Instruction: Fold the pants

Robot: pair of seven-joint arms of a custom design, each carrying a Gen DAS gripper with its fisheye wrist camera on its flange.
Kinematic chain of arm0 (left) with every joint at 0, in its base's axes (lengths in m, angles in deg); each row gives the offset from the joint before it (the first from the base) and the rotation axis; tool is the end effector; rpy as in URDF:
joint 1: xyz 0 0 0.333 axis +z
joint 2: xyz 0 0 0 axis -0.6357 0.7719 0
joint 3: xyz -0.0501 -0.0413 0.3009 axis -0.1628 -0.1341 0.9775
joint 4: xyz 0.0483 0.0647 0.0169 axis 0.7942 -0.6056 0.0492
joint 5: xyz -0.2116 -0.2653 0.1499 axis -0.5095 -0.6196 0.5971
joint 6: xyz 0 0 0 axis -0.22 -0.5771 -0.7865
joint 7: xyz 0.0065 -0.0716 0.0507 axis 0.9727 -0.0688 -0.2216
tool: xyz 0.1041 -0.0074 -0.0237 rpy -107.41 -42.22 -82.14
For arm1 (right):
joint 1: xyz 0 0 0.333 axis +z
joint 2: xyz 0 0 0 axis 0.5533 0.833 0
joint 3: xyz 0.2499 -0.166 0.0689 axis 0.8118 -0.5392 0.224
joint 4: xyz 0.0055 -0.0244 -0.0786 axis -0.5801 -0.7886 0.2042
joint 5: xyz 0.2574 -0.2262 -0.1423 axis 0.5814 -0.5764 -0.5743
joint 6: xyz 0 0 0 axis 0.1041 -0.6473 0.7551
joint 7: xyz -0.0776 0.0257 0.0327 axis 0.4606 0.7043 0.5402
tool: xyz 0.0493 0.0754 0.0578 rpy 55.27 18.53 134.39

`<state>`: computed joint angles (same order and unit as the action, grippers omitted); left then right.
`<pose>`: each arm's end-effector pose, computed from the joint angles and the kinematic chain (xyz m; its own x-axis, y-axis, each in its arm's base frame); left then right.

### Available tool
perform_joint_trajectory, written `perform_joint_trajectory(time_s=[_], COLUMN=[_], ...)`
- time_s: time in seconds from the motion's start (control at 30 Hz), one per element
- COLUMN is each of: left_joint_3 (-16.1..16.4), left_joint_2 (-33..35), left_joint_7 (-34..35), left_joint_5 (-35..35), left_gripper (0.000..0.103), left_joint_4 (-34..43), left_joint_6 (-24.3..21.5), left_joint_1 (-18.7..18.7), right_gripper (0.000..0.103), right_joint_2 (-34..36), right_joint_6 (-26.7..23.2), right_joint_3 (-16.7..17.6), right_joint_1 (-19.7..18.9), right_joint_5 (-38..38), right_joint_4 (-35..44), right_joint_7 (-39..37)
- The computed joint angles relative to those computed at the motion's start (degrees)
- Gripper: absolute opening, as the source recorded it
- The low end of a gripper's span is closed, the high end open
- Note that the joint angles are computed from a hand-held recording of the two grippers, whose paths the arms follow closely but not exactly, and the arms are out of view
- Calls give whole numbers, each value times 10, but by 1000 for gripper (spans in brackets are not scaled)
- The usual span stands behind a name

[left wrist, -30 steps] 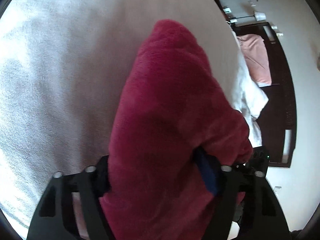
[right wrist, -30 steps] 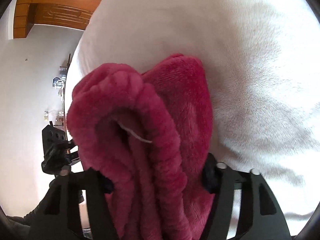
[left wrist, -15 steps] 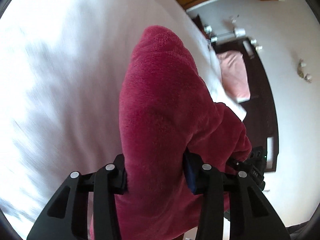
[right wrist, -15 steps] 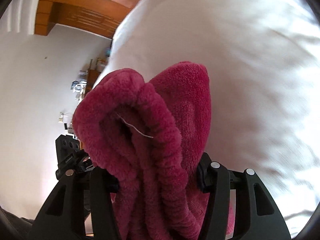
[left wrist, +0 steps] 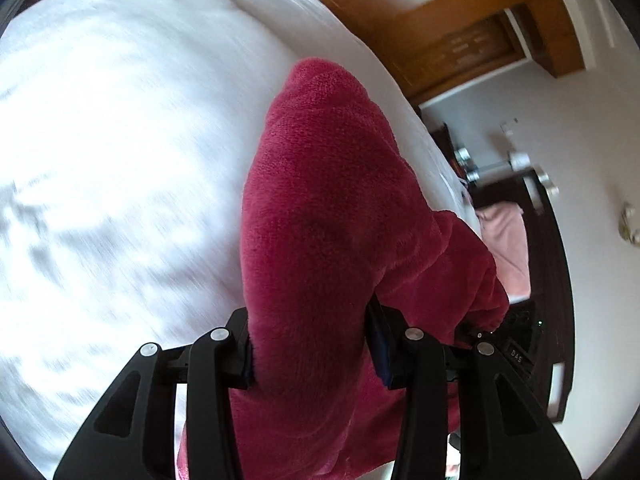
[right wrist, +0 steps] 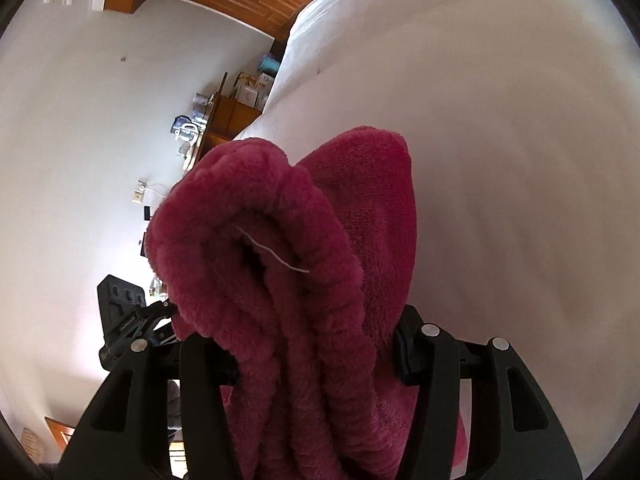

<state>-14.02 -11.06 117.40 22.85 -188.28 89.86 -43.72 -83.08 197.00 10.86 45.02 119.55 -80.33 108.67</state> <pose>0.4179 -0.0278 0.4440 0.1408 -0.7347 0.6636 -0.8740 -0.4072 -0.2654 0.4976 0.1049 0.4359 0.0511 -0.6571 -0.7521 -0.9546 0.1893 -0.2302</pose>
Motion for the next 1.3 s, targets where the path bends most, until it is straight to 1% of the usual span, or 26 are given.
perform_joint_trajectory(time_s=[0.1,0.17,0.27,0.33,0.37,0.43,0.5,0.57,0.6,0.63,0.67,0.77,0.83,0.87,0.9,0.93,0.97,1.03,1.07,1.17,1.23,1.27,1.3], left_joint_3=[11,12,7,3,-1,-4,-9,-9,-10,-10,-6,-11,-13,-17,-18,-21,-44,-51,-51,-43,-51,-56,-64], left_joint_2=[43,67,108,129,136,141,144,136,127,117,106,59,18,8,-18,-34,-30,-50,-56,-78,-85,-85,-84], left_joint_7=[19,30,37,46,49,54,52,48,41,37,37,12,-3,-15,-21,-31,-67,-89,-96,-100,-115,-123,-134], left_joint_5=[-1,-2,5,-1,-7,-11,-15,-3,6,14,23,78,104,116,136,153,173,208,220,243,265,278,293], left_gripper=[43,44,44,48,49,57,60,62,62,62,63,63,64,65,67,68,68,68,68,68,68,68,68], left_joint_4=[29,46,73,84,87,89,91,85,80,75,67,39,16,11,-8,-20,-14,-31,-37,-64,-75,-79,-81], left_joint_6=[4,2,-1,-2,0,0,1,0,3,5,4,24,34,41,45,49,61,59,60,59,59,60,59], left_joint_1=[10,18,31,39,41,48,51,58,61,63,66,72,69,64,66,65,58,51,45,24,18,17,18], right_gripper=[55,55,55,57,59,62,63,64,66,66,66,66,66,66,66,66,66,66,66,66,66,66,66], right_joint_2=[56,83,98,109,111,96,95,110,127,123,109,64,18,-8,-27,-28,-33,-46,-48,-64,-44,-30,-25], right_joint_6=[15,30,48,53,53,53,52,55,77,68,81,115,151,169,176,179,186,206,212,209,193,181,169], right_joint_3=[10,21,34,38,40,42,43,49,52,56,57,55,55,58,58,58,63,76,75,46,38,34,36], right_joint_1=[7,6,3,-1,-3,-7,-5,1,13,7,8,15,29,40,53,66,75,83,92,139,153,155,151], right_joint_5=[-12,-24,-53,-67,-70,-82,-91,-122,-129,-175,-196,-243,-299,-321,-328,-336,-360,-425,-431,-380,-365,-355,-362], right_joint_4=[54,76,88,94,95,80,83,115,141,147,135,99,64,47,41,51,53,45,43,26,38,46,46], right_joint_7=[13,27,53,65,67,73,80,102,116,132,137,166,193,190,177,175,188,240,252,214,198,190,195])
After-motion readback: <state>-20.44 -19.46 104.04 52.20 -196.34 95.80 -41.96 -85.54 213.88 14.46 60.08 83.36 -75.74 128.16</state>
